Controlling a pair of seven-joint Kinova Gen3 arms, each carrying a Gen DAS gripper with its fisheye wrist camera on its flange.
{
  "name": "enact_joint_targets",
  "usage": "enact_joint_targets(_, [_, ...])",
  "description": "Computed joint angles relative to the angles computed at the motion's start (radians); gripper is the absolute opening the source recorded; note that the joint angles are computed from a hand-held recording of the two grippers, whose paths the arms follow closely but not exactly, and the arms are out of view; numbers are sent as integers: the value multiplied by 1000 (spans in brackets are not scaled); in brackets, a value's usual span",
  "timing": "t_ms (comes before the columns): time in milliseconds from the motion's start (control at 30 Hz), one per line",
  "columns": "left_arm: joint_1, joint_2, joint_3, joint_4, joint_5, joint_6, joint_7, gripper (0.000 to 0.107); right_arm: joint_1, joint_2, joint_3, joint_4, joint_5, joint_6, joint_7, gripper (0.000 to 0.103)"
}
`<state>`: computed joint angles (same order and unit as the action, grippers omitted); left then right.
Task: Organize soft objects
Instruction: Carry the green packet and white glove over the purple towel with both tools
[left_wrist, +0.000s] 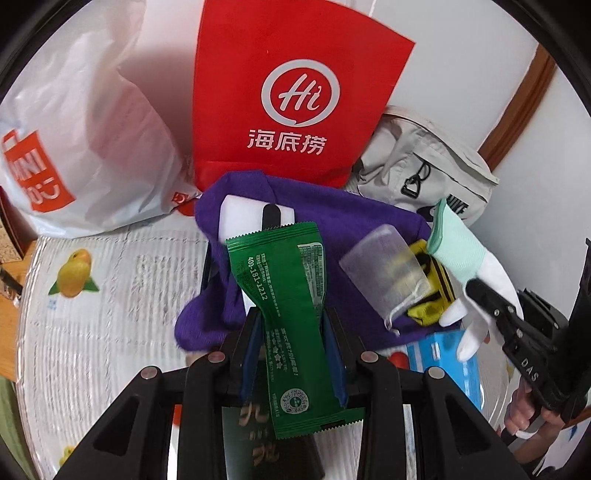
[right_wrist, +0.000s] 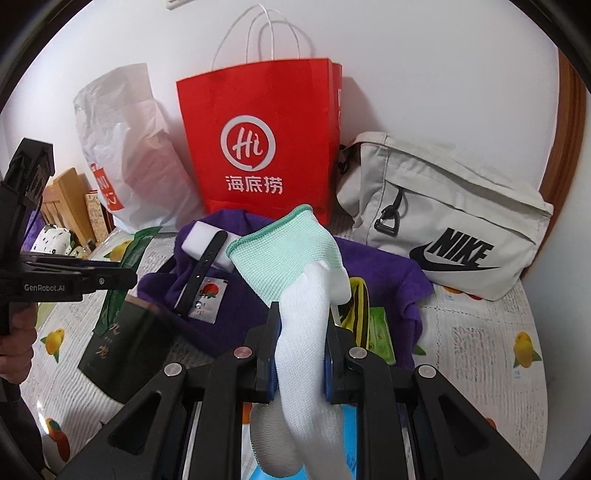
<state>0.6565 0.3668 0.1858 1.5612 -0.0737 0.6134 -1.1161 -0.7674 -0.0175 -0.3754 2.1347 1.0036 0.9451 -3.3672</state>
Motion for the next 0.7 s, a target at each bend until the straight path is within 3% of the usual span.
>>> enact_joint_targets(467, [4,165,-8,-187,40,56,-59,33,75,75,95,-18,2,-145,97,18])
enact_joint_targets(700, [43,260,-48,-323,14,144,-39,33,98,114,134,-43,-36,-198,188,18])
